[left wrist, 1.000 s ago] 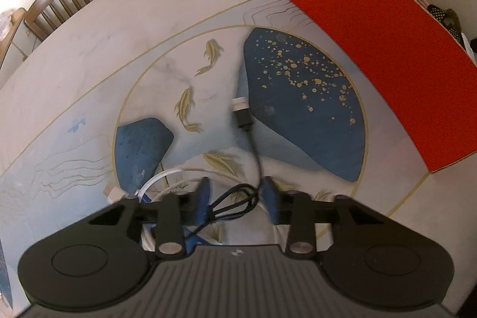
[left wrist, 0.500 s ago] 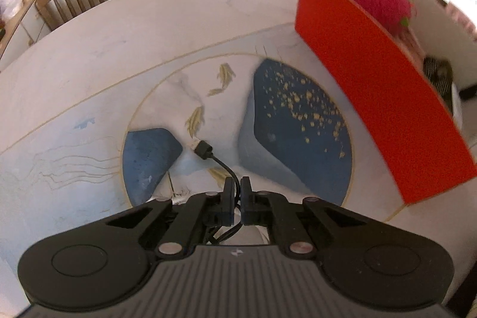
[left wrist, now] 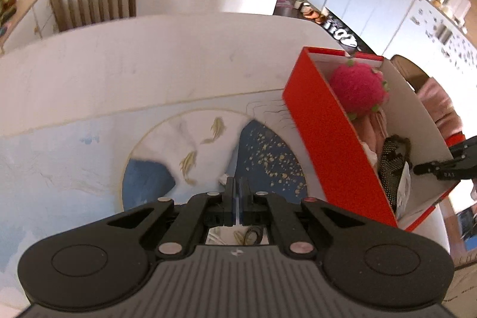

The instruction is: Organize objects

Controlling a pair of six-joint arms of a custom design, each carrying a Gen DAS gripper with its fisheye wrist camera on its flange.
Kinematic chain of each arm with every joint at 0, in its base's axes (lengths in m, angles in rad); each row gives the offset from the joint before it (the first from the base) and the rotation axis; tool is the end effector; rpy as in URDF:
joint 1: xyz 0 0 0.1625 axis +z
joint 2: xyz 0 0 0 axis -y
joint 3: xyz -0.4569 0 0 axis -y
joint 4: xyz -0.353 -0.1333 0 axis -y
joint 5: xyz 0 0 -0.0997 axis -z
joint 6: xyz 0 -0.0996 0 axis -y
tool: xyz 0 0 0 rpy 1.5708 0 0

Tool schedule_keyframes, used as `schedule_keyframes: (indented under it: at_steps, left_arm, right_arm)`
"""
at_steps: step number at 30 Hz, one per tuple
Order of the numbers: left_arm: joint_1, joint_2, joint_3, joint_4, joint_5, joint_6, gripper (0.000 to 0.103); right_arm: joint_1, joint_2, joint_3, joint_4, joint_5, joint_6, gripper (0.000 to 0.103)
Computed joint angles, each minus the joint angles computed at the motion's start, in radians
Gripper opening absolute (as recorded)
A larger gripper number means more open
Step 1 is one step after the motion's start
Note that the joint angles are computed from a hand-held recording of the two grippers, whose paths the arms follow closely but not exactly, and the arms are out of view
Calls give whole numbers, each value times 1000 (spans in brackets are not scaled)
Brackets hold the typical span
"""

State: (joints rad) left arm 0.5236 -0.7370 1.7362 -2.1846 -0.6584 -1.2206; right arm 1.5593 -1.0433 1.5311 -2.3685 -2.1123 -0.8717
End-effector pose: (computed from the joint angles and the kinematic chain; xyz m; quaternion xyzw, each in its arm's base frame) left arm -0.4125 -0.4831 0.0787 0.0078 0.8851 -0.3190 0.3387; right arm 0.0743 -0.6637 0.3410 0.3594 -0.8825 0.0215 0.3025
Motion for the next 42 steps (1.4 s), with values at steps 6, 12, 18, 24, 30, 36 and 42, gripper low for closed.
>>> schedule_keyframes:
  at_steps: [6,12,18,24,30,36,42]
  left_arm:
    - [11,39,-42,0,-52,103,1]
    - [31,102,-76,5,-138,218,7]
    - [49,155,-104,49,-167,270,57]
    - [62,184,-126,89,-177,322,61]
    - [77,183,-110,68,-192,309,61]
    - [79,176,-98,38,-197,305,37]
    - [73,186,-122,95,-181,283,19]
  right_arm:
    - [0,0,0,-1,1,3,8]
    - [-1,-1,1,-2,1,2,8]
    - [-1,-1,0,1,3,4,8]
    - [0,-1,2,-2,1,4,8]
    - [-1,-2,3,-3,2,4,8]
    - [-1,-2,3,-3,2,4,8]
    - [0,-1,3,-3,1,4,8]
